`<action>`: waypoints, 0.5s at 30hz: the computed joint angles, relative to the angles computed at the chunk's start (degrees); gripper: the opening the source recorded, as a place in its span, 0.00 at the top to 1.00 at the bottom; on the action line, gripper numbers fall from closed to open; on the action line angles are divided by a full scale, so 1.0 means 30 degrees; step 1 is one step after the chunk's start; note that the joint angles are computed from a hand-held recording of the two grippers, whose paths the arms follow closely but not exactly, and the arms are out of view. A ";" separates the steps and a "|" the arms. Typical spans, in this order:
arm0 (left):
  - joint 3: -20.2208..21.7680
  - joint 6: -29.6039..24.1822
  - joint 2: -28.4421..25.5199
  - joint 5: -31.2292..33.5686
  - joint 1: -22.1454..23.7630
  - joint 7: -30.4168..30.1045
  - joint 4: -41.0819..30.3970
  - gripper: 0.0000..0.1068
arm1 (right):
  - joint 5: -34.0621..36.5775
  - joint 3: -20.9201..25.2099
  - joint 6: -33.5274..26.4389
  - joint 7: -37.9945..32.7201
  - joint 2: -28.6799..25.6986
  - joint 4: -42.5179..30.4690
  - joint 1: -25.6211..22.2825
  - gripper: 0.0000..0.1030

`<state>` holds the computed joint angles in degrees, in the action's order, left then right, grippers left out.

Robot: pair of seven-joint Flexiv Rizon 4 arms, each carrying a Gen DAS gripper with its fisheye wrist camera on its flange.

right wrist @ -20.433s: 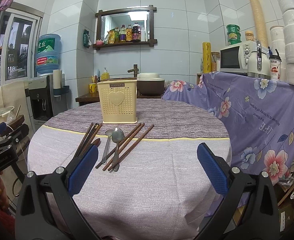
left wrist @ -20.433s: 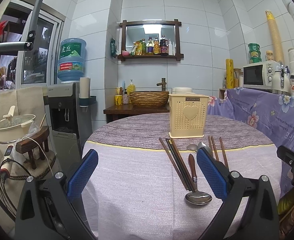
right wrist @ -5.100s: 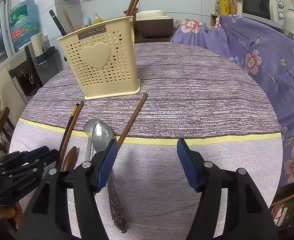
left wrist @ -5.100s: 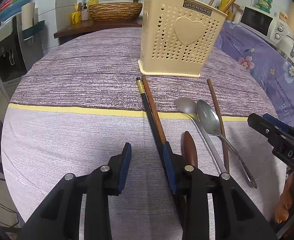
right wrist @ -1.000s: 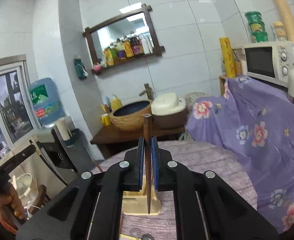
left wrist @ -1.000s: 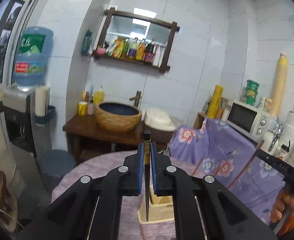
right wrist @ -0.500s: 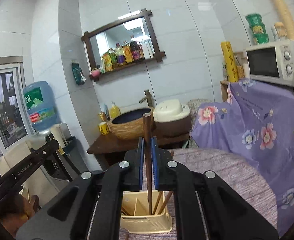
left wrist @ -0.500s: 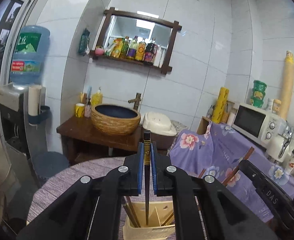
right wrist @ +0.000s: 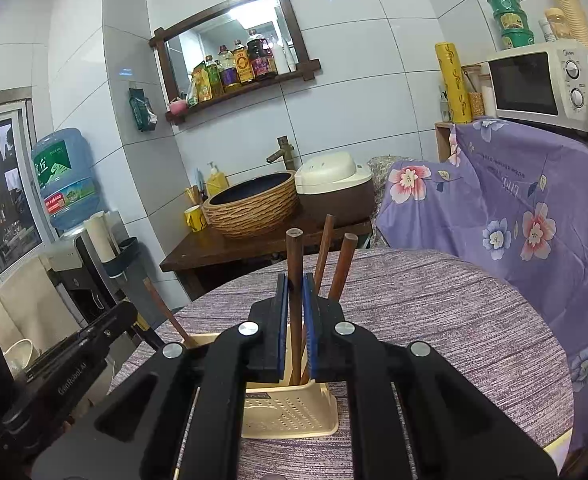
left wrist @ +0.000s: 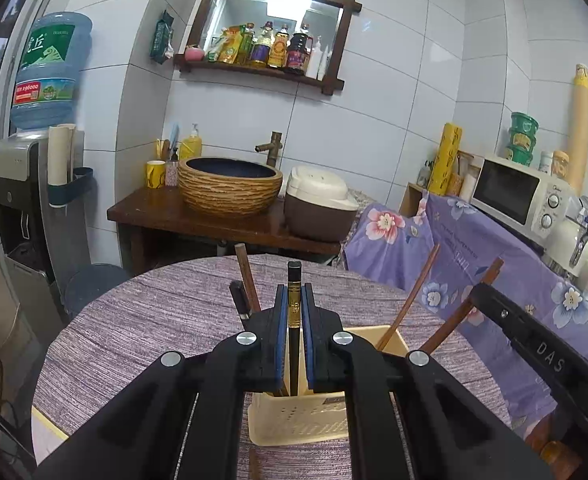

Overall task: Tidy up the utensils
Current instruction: 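Lower the chopsticks into the holder and open both tools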

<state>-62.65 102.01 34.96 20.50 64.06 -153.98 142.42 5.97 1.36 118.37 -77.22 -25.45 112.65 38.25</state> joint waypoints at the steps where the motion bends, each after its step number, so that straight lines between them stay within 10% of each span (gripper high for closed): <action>1: -0.0086 -0.0059 -0.0076 0.0018 0.0036 0.0010 -0.0021 0.93 | 0.0168 -0.0182 0.0048 -0.0114 -0.0024 -0.0013 0.0190 0.92; 11: 0.0514 0.0166 -0.0388 0.0288 -0.0617 0.0169 0.0378 0.82 | 0.0008 0.0189 0.0744 -0.0727 0.0021 0.0503 -0.0060 0.90; 13: 0.1080 0.0473 -0.0060 0.0234 -0.1170 0.0152 0.0759 0.60 | 0.0055 0.0307 0.1021 -0.0934 0.0134 0.0809 -0.0147 0.80; 15: 0.1799 0.1311 0.0272 0.0113 -0.1828 0.0077 0.1422 0.43 | -0.0143 0.0833 0.1898 -0.0964 0.0188 0.1375 -0.0616 0.46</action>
<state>-57.25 105.94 35.78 20.84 58.58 -153.75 146.69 5.54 3.86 124.07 -80.12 -24.89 116.78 36.40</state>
